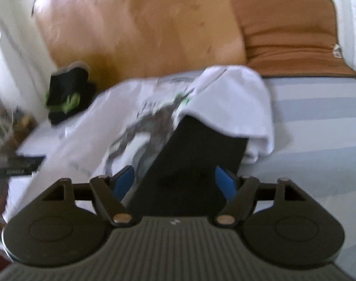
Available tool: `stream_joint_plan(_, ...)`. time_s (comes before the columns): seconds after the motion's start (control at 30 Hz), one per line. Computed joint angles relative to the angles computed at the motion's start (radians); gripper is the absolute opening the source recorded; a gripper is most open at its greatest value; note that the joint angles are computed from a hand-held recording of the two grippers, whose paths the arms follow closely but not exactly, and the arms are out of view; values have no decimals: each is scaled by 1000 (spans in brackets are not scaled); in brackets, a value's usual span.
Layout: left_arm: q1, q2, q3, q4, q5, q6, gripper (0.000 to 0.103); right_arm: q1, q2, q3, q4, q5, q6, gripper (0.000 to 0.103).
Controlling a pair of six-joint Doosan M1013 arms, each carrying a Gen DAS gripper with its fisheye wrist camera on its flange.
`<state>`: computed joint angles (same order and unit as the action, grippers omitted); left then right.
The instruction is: Fold small clothes
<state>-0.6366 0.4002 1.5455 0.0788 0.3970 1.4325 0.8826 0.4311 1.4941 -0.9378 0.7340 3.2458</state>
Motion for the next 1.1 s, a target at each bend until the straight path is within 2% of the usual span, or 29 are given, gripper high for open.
stream_joint_plan(0.03,-3,-2,11,27,-19,-11,6,-1,10,-15,42,37,-65,21)
stream_joint_plan(0.07,-8,-3,18,95,-27,-55,4,-4,9,-15,51,50,-81,9)
stream_joint_plan(0.1,-9,-3,16,112,-21,-61,4,-11,-5,2,39,30,-57,6)
stream_joint_plan(0.13,-4,-6,14,99,-21,-59,4,-12,-18,10,23,55,-43,6)
stream_joint_plan(0.17,-3,-11,15,139,-22,-103,4,-8,-24,15,-14,108,-34,6)
stream_joint_plan(0.2,-3,-16,16,221,-22,-187,4,0,-31,12,-56,198,-35,6)
stream_joint_plan(0.27,4,-27,18,380,-18,-372,4,0,-61,27,-104,320,-12,6)
stream_joint_plan(0.3,13,-31,15,430,-12,-450,4,-1,-75,32,-123,400,-8,6)
stream_joint_plan(0.4,40,-28,-7,537,18,-635,4,-23,-57,14,-156,734,-132,6)
stream_joint_plan(0.43,44,-20,-19,582,39,-696,5,-40,-49,15,-139,808,-170,9)
stream_joint_plan(0.47,47,-5,-41,605,83,-741,5,-61,-46,15,-104,851,-177,21)
stream_joint_plan(0.5,50,14,-68,591,137,-750,8,-77,-54,26,-68,846,-133,42)
stream_joint_plan(0.53,55,30,-92,565,176,-748,8,-82,-69,43,-47,808,-78,44)
stream_joint_plan(0.6,63,43,-115,524,208,-753,8,-75,-105,82,-64,683,19,44)
stream_joint_plan(0.67,70,35,-114,474,168,-712,8,-62,-108,83,-109,631,47,46)
stream_joint_plan(0.77,64,41,-146,518,143,-684,23,-73,-109,72,-179,475,39,46)
stream_joint_plan(0.87,52,75,-224,484,113,-560,34,-115,-88,32,-219,288,15,49)
stream_joint_plan(0.93,43,116,-287,450,95,-448,48,-151,-55,-13,-219,199,-37,51)
stream_joint_plan(0.97,40,143,-329,411,100,-376,50,-170,-30,-45,-203,166,-76,51)
stream_joint_plan(1.03,34,206,-425,301,147,-214,58,-208,19,-115,-125,121,-169,51)
stream_joint_plan(1.1,24,273,-518,274,212,-138,63,-249,67,-178,-21,80,-262,51)
